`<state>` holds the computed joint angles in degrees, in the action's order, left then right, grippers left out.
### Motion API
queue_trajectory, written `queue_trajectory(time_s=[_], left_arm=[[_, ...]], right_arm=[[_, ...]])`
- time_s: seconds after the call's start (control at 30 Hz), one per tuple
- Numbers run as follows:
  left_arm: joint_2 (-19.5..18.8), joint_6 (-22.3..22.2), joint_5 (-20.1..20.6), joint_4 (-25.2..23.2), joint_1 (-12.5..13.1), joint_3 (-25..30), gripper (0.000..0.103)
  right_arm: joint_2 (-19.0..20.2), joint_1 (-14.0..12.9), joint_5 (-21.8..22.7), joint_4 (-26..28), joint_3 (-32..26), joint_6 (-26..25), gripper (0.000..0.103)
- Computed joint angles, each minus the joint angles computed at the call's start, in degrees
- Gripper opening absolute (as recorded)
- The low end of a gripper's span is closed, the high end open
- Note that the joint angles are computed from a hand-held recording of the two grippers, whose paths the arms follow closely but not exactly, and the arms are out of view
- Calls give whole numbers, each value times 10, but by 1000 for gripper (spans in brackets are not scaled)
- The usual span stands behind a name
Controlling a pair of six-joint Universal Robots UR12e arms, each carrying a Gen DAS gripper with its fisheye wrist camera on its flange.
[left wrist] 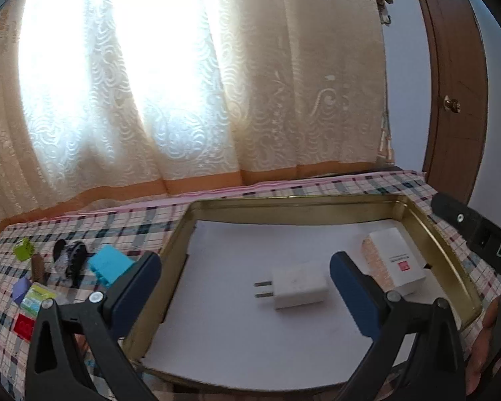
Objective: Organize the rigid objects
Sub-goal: 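Lower the white charger into the tray and open the left gripper, then move the right gripper to the copper bar and grasp it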
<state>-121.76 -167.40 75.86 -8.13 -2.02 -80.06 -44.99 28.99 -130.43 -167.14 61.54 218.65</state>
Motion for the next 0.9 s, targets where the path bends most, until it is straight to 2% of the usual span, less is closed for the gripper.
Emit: queue_trajectory(time_s=[0.23,0.37,0.53,0.63,0.73,0.9], left_arm=[[7,-5,11,23,8,-17,103],[11,-6,11,20,13,-23,103],[15,-7,4,17,21,-29,103],[16,-6,2,12,24,-30,103],[16,-3,1,10,27,-32,103],[20,-2,-7,7,33,-37,103]], right_arm=[[25,19,-97,-28,-33,-63,79],[33,26,-139,-14,-48,-56,79],[39,32,-153,3,-61,-43,79],[48,36,-166,8,-76,-54,79],[56,41,-176,28,-92,-64,85],[62,47,-182,33,-104,-68,87]])
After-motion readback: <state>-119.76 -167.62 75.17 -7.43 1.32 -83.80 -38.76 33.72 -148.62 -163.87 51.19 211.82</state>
